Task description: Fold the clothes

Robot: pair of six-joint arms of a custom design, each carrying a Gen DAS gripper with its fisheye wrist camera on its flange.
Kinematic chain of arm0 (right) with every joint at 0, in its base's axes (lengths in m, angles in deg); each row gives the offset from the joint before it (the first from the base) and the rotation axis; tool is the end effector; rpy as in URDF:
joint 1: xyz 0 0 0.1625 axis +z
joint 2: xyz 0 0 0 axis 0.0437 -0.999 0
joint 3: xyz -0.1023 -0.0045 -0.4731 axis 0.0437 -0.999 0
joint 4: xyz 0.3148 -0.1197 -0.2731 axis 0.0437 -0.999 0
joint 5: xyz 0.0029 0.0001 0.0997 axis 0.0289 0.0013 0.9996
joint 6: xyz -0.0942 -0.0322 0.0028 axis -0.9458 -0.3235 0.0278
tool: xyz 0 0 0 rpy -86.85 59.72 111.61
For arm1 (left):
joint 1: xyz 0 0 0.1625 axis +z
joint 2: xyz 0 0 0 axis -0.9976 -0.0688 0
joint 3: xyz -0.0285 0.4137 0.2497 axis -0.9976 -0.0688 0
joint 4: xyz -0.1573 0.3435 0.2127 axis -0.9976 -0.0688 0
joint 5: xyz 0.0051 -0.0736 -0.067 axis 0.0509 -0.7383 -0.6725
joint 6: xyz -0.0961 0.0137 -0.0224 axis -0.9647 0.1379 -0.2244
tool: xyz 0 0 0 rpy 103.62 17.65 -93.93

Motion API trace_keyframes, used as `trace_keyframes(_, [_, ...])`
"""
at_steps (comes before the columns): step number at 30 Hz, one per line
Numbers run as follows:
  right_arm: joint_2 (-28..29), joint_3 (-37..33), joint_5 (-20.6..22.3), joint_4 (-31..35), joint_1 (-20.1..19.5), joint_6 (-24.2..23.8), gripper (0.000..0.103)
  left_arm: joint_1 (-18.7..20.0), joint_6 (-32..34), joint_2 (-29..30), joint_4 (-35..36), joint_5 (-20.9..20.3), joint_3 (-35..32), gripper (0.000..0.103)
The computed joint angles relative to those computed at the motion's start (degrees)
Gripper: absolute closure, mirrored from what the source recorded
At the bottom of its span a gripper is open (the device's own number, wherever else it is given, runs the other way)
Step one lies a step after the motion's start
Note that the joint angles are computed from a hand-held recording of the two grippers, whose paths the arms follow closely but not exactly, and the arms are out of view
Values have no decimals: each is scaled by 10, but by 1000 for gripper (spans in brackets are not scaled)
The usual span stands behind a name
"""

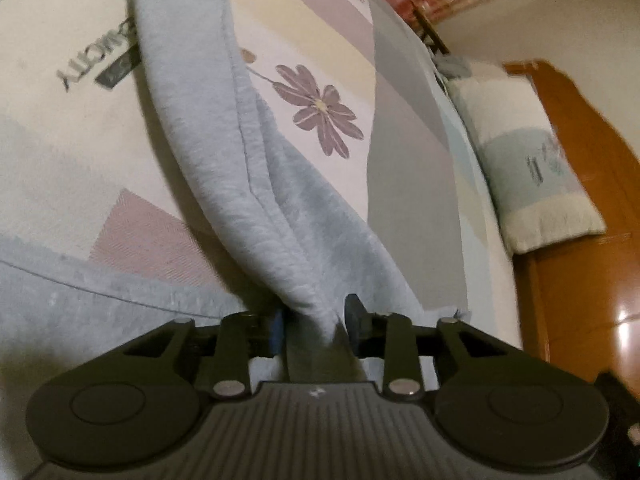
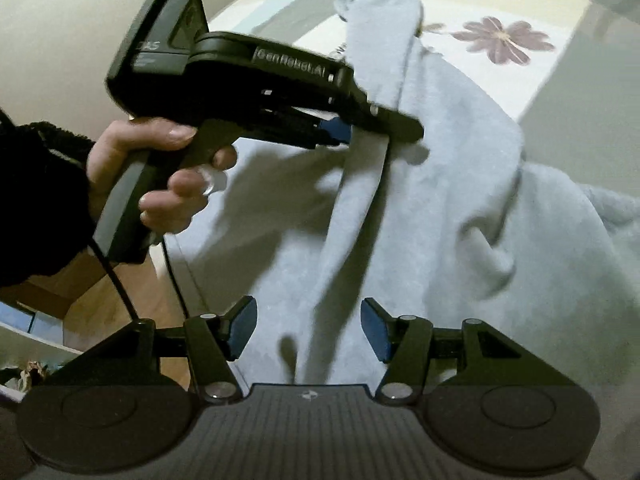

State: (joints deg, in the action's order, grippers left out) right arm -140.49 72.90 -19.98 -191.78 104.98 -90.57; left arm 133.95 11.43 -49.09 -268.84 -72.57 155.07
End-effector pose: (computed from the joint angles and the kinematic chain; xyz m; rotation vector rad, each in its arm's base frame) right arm 0.2533 -0.3811 0.0889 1.2581 -2.8183 -0.2517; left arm -0.0698 -0.3614 0.2095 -0.4706 2.8103 -1.0904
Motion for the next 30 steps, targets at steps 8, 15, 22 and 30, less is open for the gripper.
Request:
trace_keyframes(8, [-32, -11, -67, 39, 34, 22, 40, -79, -80, -70, 177, 90, -11, 97])
trace_keyframes(15, [-43, -31, -104, 74, 43, 53, 40, -148, -165, -143, 469, 153, -54, 98])
trace_keyframes(22, [-52, -37, -138, 99, 36, 27, 40, -224, -262, -159, 763, 193, -112, 98])
trace_keyframes(30, [-57, -37, -145, 101, 22, 15, 40, -300, -438, -169, 1012, 148, -160, 98])
